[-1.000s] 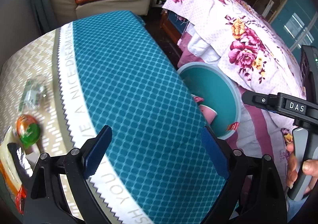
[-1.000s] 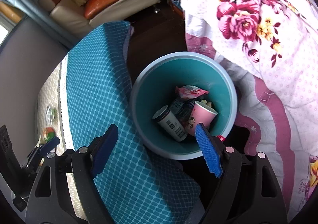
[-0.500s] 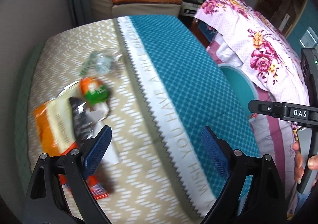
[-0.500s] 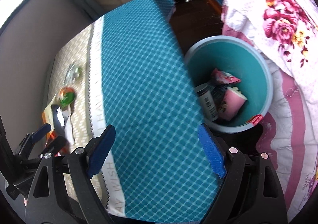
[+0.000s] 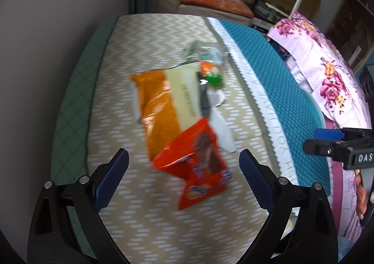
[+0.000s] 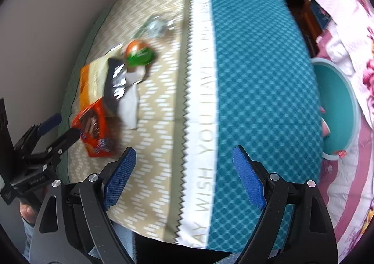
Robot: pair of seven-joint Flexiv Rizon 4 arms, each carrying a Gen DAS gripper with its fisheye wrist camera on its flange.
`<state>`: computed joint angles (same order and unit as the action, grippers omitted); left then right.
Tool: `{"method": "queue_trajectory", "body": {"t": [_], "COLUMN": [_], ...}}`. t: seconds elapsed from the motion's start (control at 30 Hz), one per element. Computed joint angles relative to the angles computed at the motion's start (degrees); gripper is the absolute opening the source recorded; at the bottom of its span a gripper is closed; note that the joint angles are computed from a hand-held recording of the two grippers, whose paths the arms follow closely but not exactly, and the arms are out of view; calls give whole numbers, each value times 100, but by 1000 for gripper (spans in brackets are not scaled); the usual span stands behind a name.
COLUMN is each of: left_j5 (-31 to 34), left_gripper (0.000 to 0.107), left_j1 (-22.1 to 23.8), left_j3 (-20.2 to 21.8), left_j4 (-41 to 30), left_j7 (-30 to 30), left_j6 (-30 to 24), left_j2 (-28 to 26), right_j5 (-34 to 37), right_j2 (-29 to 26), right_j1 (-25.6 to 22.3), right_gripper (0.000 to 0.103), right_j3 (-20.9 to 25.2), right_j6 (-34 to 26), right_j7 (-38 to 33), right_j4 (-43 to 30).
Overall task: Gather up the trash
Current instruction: 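Move both open tools back over the table toward the snack bags, then grasp the red chocolate snack bag with the right tool while the left tool grasps the orange chip bag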
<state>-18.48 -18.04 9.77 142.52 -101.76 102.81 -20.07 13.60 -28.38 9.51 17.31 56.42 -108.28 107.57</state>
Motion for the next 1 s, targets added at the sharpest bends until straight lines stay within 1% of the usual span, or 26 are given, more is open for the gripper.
{"method": "queue_trajectory", "body": {"t": [0.07, 0.2, 0.23, 0.33, 0.4, 0.53, 0.63, 0.7, 0.77, 0.8, 0.83, 0.87, 0.9, 0.93, 1.0], "left_j5": [104, 626, 834, 1398, 1753, 2097, 2291, 2346, 2330, 2338, 2343, 2348, 2349, 2340, 2251], "left_gripper": [95, 95, 95, 95, 95, 95, 95, 95, 95, 95, 95, 95, 95, 95, 95], "left_j1": [340, 1576, 1973, 2886, 3356, 3686, 3885, 3916, 3876, 3884, 3883, 3890, 3884, 3862, 3690], "left_j3": [-171, -888, -1098, -1522, -1700, -1713, -1754, -1767, -1798, -1831, -1866, -1905, -1940, -1984, -1973], "left_j4": [206, 597, 681, 843, 919, 962, 968, 949, 840, 788, 757, 708, 683, 633, 522], "left_j7": [-59, -338, -465, -845, -1071, -1290, -1385, -1423, -1453, -1461, -1471, -1471, -1475, -1476, -1444], "left_j6": [166, 545, 637, 859, 1005, 1099, 1102, 1084, 1016, 994, 975, 940, 917, 874, 766], "left_j2": [30, 13, -17, -143, -233, -308, -328, -344, -403, -437, -445, -456, -452, -450, -427], "right_j5": [-65, -232, -260, -371, -431, -504, -532, -502, -409, -401, -421, -448, -423, -377, -306], "right_j2": [-7, -65, -95, -214, -292, -453, -557, -591, -667, -713, -723, -723, -700, -681, -613], "right_j1": [125, 457, 506, 737, 839, 980, 1029, 982, 871, 879, 891, 877, 811, 747, 664], "right_gripper": [81, 81, 81, 81, 81, 81, 81, 77, 59, 54, 43, 34, 30, 24, 24], "right_j3": [55, 158, 177, 242, 273, 353, 377, 431, 548, 555, 549, 535, 559, 583, 571], "right_j6": [-23, 24, 27, 77, 60, 43, 160, 224, 158, 147, 140, 86, 30, -43, -97], "right_j7": [-5, 26, 24, 99, 160, 210, 243, 211, 103, 93, 72, 44, -33, -92, -187], "right_j4": [35, 106, 100, 94, 63, 3, -4, 6, -73, -114, -117, -163, -168, -195, -193]}}
